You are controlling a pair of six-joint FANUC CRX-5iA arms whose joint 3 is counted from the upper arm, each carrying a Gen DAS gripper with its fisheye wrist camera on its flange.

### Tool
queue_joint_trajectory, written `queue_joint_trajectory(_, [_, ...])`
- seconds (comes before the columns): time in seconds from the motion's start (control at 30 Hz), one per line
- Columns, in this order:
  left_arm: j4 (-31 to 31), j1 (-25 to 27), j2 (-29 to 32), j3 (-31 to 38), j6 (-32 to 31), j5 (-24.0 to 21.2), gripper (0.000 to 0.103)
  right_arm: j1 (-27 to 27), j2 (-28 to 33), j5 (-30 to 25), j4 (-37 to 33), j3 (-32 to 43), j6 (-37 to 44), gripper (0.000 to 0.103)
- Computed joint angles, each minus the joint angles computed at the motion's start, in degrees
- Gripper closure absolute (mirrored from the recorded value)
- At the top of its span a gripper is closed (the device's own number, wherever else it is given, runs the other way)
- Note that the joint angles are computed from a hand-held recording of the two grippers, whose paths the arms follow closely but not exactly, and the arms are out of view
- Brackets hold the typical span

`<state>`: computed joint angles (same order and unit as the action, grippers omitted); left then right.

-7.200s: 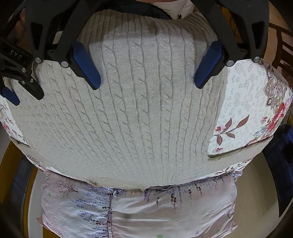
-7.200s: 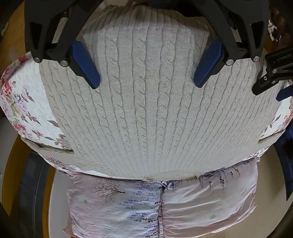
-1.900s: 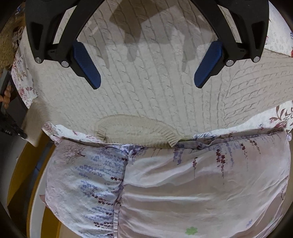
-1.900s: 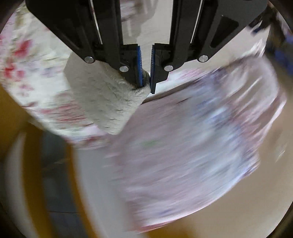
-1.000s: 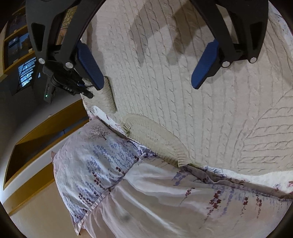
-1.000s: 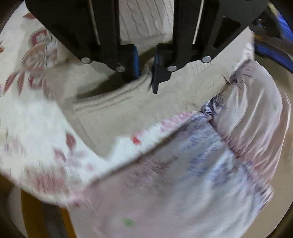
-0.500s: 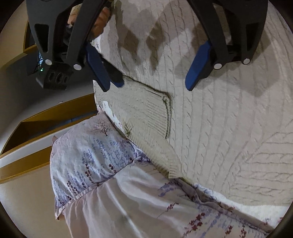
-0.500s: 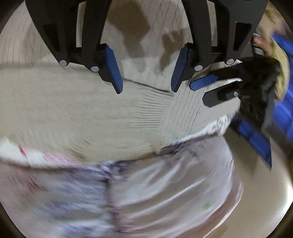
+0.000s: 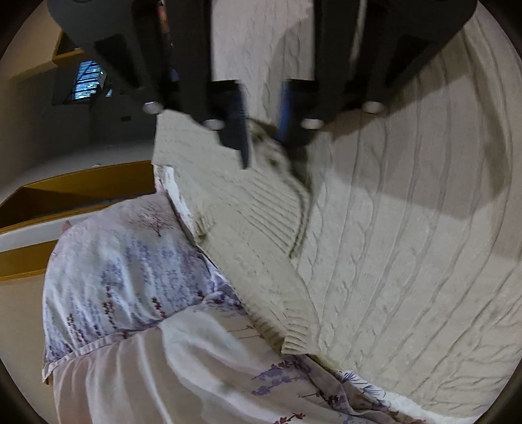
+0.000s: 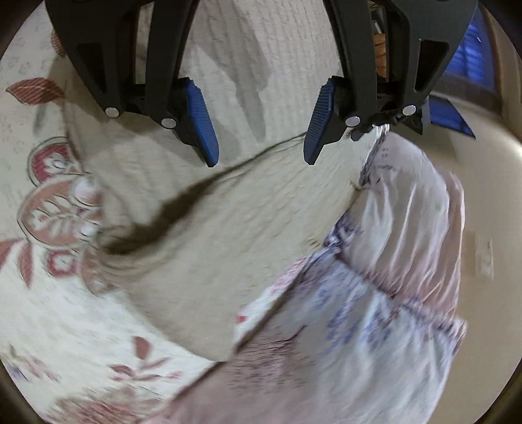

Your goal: Fold small clothes

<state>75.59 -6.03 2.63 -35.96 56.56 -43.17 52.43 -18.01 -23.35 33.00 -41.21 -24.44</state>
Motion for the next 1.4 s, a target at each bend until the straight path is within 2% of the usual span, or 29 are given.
queue_joint_trajectory(0.07, [0.57, -0.41, 0.22, 0.39, -0.91, 1.37, 0.095, -0.85, 0.25, 1.91, 3.39, -1.41, -4.27, 0.046])
queue_joint_trajectory(0.13, [1.59, -0.46, -0.64, 0.34, -3.09, 1.96, 0.096, -1.23, 0.1, 1.36, 7.08, -2.28, -8.27, 0.047])
queue_joint_trajectory(0.23, [4.27, -0.34, -4.27, -1.12, -8.34, 4.66, 0.096, -1.25, -0.23, -2.41, 12.68, -2.86, -14.13, 0.048])
queue_joint_trajectory(0.33, [0.51, 1.93, -7.21, -1.71, -7.77, 7.58, 0.096, -0.95, -0.84, -5.27, 15.74, -3.68, -18.38, 0.054])
queue_joint_trajectory(0.4, [-2.82, 3.9, -7.52, -1.7, -5.71, 7.15, 0.096, -0.64, -0.13, -6.73, 14.81, -3.05, -17.54, 0.061])
queue_joint_trajectory(0.43, [-4.69, 4.92, -7.38, -1.69, -4.46, 6.43, 0.096, -0.41, 0.4, -7.65, 14.02, -2.5, -16.7, 0.072])
queue_joint_trajectory(0.47, [-6.13, 5.47, -7.18, -1.69, -3.55, 6.08, 0.096, 0.3, 1.3, -9.98, 12.89, -1.42, -15.39, 0.087])
queue_joint_trajectory(0.5, [-7.39, 6.06, -7.07, -1.77, -3.04, 5.59, 0.096, 1.0, 1.96, -12.23, 12.5, -0.66, -14.69, 0.092])
queue_joint_trajectory(0.57, [-9.8, 6.68, -7.16, -2.22, -2.16, 5.18, 0.096, 2.4, 2.78, -16.03, 12.94, 0.2, -14.77, 0.095])
queue_joint_trajectory(0.63, [-12.23, 6.45, -7.21, -2.27, -0.93, 6.02, 0.095, 3.54, 3.66, -19.27, 12.38, 1.35, -13.51, 0.095])
queue_joint_trajectory(0.73, [-14.82, 6.49, -7.15, -2.22, 0.23, 6.76, 0.092, 4.95, 5.97, -24.32, 9.0, 5.11, -6.51, 0.094])
queue_joint_trajectory(0.8, [-14.34, 6.55, -7.28, -2.46, -0.15, 6.78, 0.09, 6.22, 6.78, -28.07, 6.73, 7.61, -2.97, 0.087])
queue_joint_trajectory(0.87, [-12.79, 7.18, -7.87, -3.16, -1.21, 6.01, 0.076, 7.83, 7.1, -31.74, 5.96, 9.24, -1.3, 0.071])
queue_joint_trajectory(0.93, [-9.18, 8.25, -9.63, -5.22, -3.99, 5.44, 0.053, 9.97, 7.7, -36.22, 7.09, 10.91, -0.69, 0.064])
queue_joint_trajectory(1.0, [-7.2, 9.23, -11.56, -6.8, -5.48, 5.48, 0.046, 12.14, 8.64, -39.43, 9.96, 12.53, 0.88, 0.064])
queue_joint_trajectory(1.03, [-5.78, 10.22, -12.83, -7.96, -7.03, 5.08, 0.045, 12.57, 8.98, -39.49, 10.86, 12.97, 1.66, 0.064])
queue_joint_trajectory(1.13, [-4.25, 14.25, -16.63, -10.92, -8.57, 3.64, 0.043, 11.7, 11.93, -33.68, 10.86, 16.21, 10.37, 0.064])
queue_joint_trajectory(1.27, [-4.62, 21.74, -21.75, -14.38, -8.82, 1.69, 0.042, 9.96, 20.91, -27.28, 2.4, 25.55, 27.53, 0.064])
queue_joint_trajectory(1.4, [-8.5, 31.86, -27.35, -17.1, -6.84, 0.52, 0.039, 9.31, 28.68, -25.97, -3.43, 33.86, 37.99, 0.064])
